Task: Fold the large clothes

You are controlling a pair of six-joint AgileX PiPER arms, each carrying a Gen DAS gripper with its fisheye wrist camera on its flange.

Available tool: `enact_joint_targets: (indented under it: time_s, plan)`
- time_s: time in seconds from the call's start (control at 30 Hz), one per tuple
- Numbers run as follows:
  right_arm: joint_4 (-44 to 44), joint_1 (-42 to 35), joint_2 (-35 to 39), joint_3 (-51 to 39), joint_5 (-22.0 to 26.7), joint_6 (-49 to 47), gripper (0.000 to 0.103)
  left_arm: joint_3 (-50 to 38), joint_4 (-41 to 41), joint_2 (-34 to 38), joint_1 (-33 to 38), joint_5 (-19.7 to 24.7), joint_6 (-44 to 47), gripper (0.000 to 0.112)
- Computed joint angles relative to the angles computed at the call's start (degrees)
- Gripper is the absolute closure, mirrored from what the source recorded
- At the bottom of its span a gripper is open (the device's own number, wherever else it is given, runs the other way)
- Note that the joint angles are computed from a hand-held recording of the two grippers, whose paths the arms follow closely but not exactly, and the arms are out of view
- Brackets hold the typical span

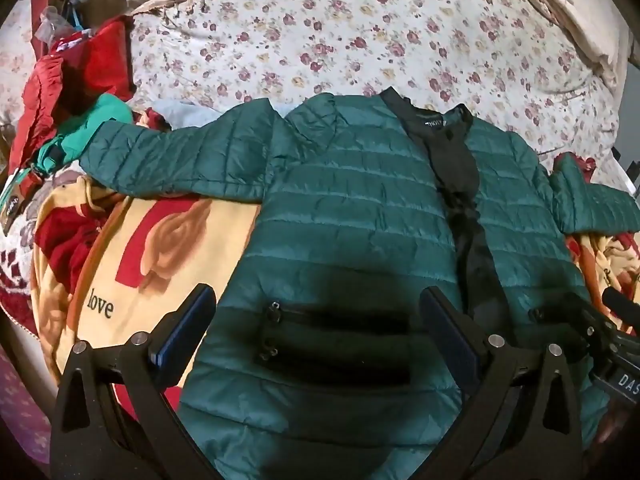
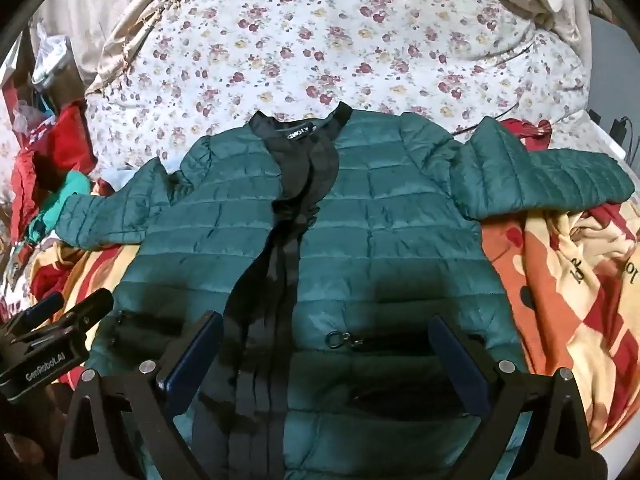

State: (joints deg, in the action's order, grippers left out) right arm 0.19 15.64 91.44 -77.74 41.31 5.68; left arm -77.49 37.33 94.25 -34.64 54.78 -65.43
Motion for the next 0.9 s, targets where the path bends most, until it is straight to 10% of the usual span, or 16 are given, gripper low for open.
enact_joint_targets:
  time_s: [0.9]
  plan:
    - [2.21,-0.16,1.43,-1.04,-0.73,-0.75,0.001,2.3,-1.81,-0.67,1.01,-2.15,0.28,0.01]
